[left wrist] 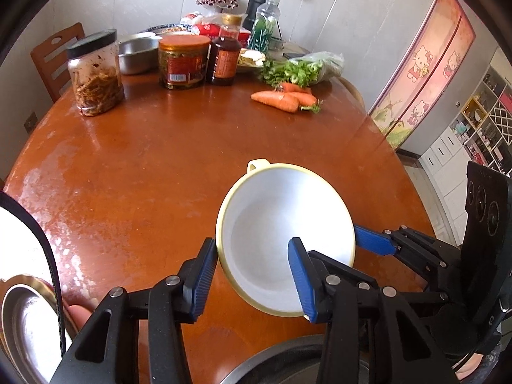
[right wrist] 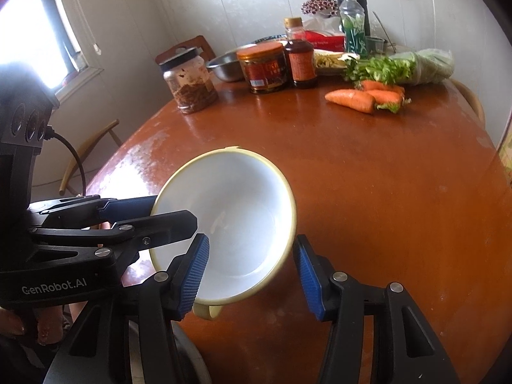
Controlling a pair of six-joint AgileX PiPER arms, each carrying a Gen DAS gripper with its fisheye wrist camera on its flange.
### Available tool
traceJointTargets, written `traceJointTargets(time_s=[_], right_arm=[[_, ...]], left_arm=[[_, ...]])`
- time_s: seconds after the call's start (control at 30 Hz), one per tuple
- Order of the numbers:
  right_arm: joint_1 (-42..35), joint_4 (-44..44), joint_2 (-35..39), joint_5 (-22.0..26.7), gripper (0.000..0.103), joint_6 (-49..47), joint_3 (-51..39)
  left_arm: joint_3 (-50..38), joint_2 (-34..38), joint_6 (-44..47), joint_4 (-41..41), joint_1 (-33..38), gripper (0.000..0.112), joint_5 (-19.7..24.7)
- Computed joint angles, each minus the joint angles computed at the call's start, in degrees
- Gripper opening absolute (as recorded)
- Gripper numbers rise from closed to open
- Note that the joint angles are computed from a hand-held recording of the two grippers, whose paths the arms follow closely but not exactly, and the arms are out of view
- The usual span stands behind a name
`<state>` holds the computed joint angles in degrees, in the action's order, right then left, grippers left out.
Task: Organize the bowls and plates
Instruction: 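Grasp the rim of the yellow bowl with the left tool and lift, then carry the yellow bowl over the steel bowl and lower it inside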
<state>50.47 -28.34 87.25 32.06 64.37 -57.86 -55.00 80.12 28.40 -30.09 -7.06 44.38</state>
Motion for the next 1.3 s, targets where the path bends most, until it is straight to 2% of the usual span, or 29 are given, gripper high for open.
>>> traceJointTargets(time_s=[0.63, 0.93, 1.3], right_arm=[[12.54, -10.18, -3.04, 10.95, 0.057, 9.98, -5.79], [19.10, -14.03, -3.32, 16.51, 0.057, 14.59, -7.83], [25.33, -16.93, -3.71, 20.88, 0.057, 19.48, -8.07]], left_arm=[[4.39, -16.45, 3.94, -2.25, 8.19, 0.046, 6.64], [6.21, -22.54, 6.78, -3.73, 12.58, 0.046, 10.61], [8.59, -27.77, 9.47, -5.14, 16.47, 0.046, 14.25]])
